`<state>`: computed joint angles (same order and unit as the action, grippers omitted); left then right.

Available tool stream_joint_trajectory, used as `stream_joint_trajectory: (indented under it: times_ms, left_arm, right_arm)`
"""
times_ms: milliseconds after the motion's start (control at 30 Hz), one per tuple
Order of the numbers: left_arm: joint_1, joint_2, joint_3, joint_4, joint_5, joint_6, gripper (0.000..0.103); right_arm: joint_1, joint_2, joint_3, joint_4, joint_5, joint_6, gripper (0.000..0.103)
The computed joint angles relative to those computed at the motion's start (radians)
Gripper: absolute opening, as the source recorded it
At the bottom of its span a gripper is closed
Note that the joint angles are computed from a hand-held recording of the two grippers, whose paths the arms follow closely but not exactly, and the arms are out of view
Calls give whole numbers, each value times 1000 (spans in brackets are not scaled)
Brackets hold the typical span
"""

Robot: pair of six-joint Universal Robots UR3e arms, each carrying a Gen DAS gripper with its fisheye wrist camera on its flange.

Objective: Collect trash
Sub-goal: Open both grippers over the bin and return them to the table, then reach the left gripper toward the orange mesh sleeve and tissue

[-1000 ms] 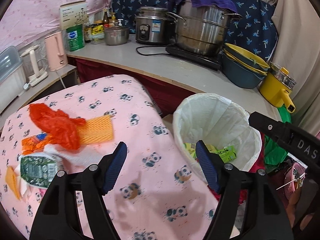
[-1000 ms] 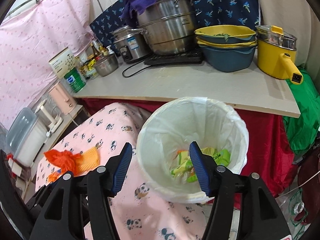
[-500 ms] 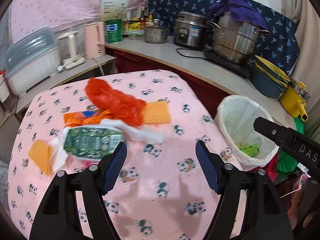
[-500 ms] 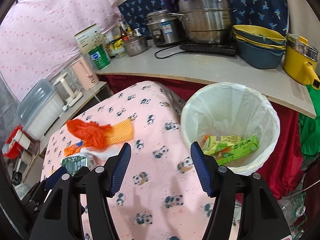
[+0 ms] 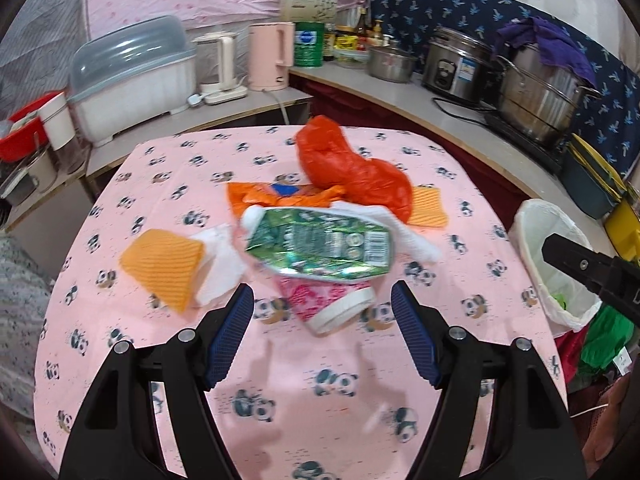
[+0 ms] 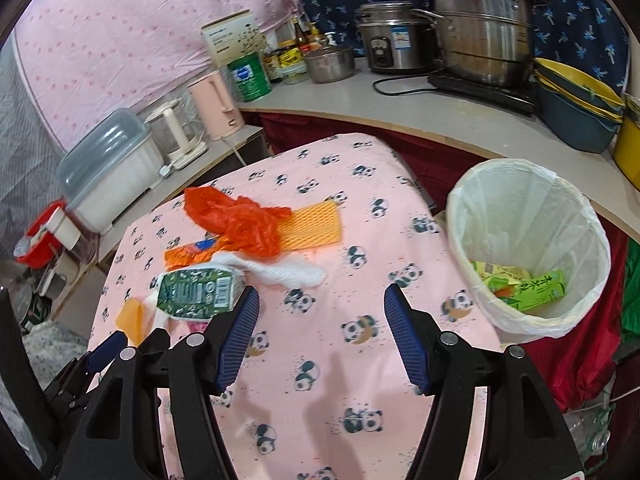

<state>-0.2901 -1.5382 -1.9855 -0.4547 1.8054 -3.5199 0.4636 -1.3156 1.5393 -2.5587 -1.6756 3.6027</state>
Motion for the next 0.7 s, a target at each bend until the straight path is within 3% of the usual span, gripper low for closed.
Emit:
stream_joint_trajectory:
  times_ms: [700]
  left_arm:
    - [363, 255, -282, -23, -126, 83, 70]
  right_arm:
    - [113, 304, -319, 86, 67, 11, 63]
